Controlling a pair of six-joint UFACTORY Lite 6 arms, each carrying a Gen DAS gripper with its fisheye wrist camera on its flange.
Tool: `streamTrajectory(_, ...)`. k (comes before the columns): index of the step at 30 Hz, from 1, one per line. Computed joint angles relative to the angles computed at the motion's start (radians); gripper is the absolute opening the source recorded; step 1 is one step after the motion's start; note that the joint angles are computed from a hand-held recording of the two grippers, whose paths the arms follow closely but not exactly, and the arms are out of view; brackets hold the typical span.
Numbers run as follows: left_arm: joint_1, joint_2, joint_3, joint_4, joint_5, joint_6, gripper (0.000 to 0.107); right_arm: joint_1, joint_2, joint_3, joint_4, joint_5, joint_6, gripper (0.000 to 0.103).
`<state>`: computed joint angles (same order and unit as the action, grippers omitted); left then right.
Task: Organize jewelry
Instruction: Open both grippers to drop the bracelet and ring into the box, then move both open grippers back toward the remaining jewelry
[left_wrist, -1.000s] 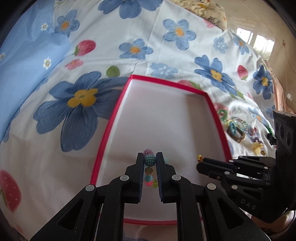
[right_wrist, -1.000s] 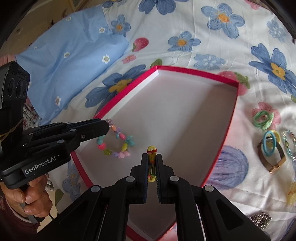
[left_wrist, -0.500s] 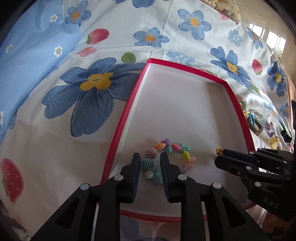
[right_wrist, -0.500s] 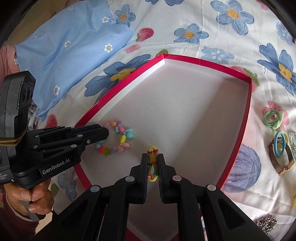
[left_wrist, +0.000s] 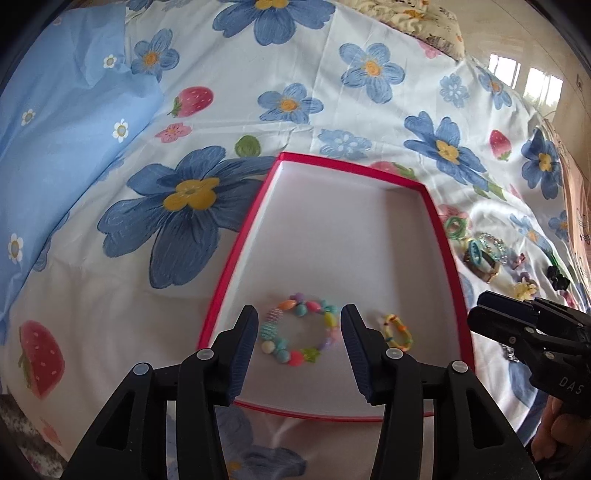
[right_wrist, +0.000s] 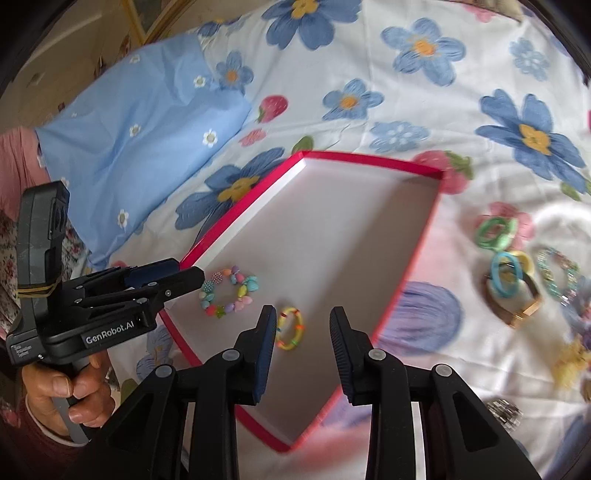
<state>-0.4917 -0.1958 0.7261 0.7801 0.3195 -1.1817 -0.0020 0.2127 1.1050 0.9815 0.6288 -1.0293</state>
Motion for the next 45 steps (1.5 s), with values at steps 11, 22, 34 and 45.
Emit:
streamTrajectory(11, -0.181, 0.078, 0.089, 0.02, 0.029, -0.051, 0.049, -0.313, -0.154, -0.129, -0.056, 0.092, -0.053, 0.046)
streamTrajectory(22, -0.265, 0.247, 0.261, -0.022, 0.046, 0.004, 0.049, -0.585, -0.134, -0.117, -0.089, 0.156, -0.121, 0.046)
streamTrajectory(34, -0.321, 0.425, 0.461, -0.038, 0.069, 0.069, 0.049, -0.705, -0.064, -0.065, -0.096, 0.168, -0.163, 0.046)
streamTrajectory(45, -0.295, 0.7, 0.788, -0.246, 0.072, 0.351, 0.049, -0.721, 0.032, 0.026, -0.106, 0.163, -0.152, 0.046)
